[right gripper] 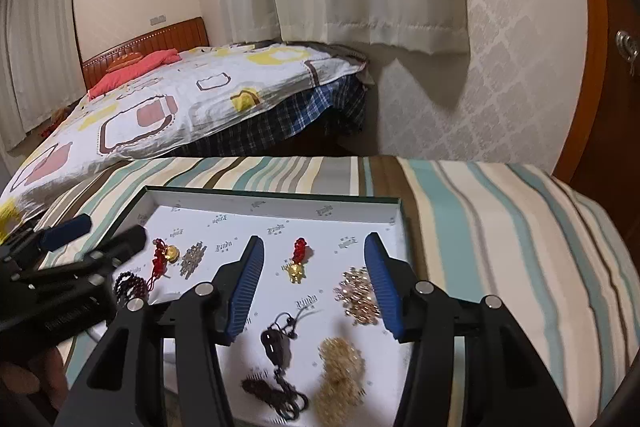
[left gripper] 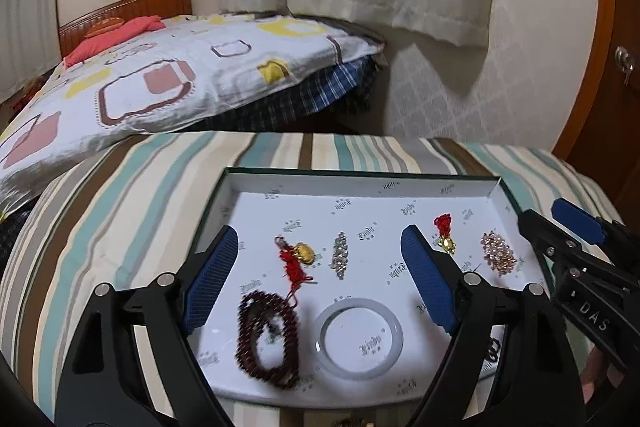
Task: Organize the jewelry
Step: 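Withdraw both tools from the box toward the gold chain and pearl ring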
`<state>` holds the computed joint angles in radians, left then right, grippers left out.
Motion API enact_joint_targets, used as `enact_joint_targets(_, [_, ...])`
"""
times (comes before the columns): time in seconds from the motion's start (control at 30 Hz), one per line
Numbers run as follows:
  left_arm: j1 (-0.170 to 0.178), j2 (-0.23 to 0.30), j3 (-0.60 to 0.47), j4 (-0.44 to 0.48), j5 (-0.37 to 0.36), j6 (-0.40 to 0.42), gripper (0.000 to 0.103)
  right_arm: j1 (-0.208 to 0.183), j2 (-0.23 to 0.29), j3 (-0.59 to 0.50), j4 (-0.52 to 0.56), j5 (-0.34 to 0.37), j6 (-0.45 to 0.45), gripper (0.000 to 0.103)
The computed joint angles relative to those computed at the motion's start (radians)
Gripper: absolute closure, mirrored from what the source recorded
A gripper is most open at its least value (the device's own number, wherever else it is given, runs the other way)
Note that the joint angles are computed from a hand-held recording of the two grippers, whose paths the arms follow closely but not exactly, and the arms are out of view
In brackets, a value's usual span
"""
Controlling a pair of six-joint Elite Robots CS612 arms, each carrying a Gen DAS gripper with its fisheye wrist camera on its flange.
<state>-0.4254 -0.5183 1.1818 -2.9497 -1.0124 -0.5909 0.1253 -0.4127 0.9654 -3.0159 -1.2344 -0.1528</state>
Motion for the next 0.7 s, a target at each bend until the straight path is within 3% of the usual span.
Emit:
enact_joint_targets(0.37, [-0.032, -0.071, 0.166, -0.123, 0.049, -0.059, 0.021, -0.024, -0.084, 0.189, -0.119, -0.027, 0.026, 0.051])
enact_joint_targets(0.7, [-0.057, -0.106, 0.27, -0.175, 0.062, -0.103, 0.021, -0.036, -0.118, 0.308, -0.146, -0.058, 0.027, 0.051])
